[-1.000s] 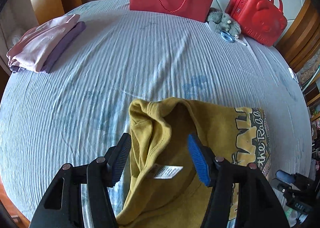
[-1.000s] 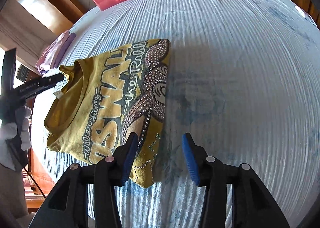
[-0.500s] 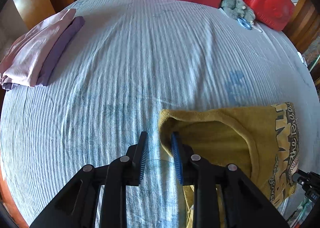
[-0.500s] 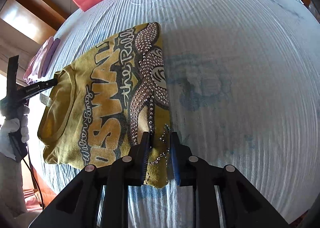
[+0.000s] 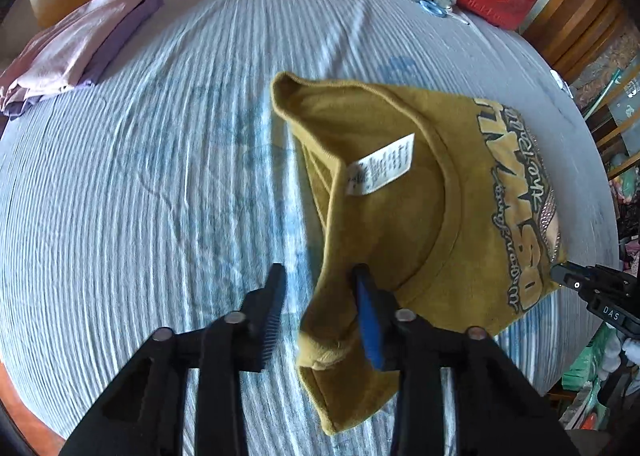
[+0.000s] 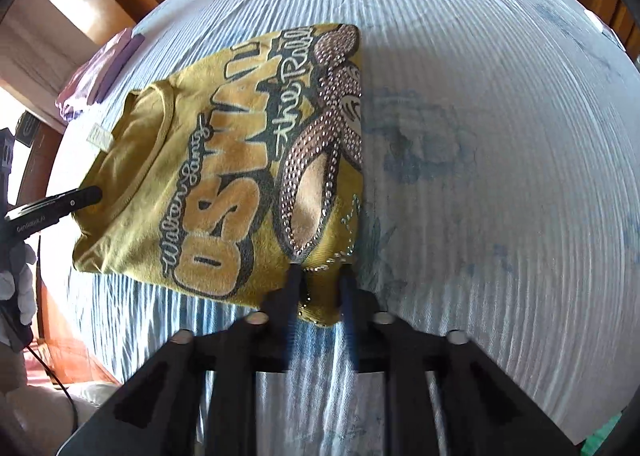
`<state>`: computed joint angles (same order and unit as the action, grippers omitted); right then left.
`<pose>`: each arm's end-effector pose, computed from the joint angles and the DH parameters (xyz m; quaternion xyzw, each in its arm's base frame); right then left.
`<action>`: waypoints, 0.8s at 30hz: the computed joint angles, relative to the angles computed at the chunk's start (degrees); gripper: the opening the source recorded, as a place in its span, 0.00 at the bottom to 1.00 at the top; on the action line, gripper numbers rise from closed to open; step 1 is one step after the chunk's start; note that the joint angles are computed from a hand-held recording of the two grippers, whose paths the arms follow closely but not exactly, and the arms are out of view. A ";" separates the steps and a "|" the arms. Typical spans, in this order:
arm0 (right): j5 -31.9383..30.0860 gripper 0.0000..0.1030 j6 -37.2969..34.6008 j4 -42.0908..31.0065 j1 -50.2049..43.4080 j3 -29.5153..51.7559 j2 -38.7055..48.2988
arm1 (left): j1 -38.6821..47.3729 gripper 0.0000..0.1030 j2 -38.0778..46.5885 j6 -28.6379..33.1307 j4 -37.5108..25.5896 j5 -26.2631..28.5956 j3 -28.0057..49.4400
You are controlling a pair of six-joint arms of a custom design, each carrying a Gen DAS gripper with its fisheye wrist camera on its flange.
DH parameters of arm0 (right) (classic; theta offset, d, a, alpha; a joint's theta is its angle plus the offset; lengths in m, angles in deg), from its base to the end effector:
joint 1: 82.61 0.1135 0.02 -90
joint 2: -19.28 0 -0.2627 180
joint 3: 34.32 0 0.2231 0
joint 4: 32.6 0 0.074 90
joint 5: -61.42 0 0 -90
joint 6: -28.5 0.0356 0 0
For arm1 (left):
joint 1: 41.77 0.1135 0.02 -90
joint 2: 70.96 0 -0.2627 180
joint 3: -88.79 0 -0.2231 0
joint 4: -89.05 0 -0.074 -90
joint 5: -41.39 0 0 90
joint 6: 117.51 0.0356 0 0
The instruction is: Fold clothes
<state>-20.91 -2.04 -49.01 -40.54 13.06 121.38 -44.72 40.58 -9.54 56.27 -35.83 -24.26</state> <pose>0.1808 0.1568 0.0848 0.1596 0.9713 0.0850 0.1546 0.2983 -0.0233 0.0951 0.1914 0.9691 -0.0954 0.1228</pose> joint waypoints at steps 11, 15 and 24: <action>-1.53 0.37 -1.52 2.90 -0.90 -8.39 -9.55 | 1.76 0.28 -7.71 -2.78 3.89 1.57 -7.63; -0.38 0.37 -8.42 -0.87 -5.62 -8.38 -13.97 | 0.62 0.59 -14.75 -4.15 6.06 4.14 -13.00; -3.35 0.56 -28.17 3.17 -16.54 -0.26 -5.26 | -4.29 0.59 -8.94 -10.17 17.13 -5.12 -19.50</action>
<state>-24.27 -30.21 -45.84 -57.08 12.81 116.13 -49.01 31.64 -19.71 73.41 -40.96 -43.76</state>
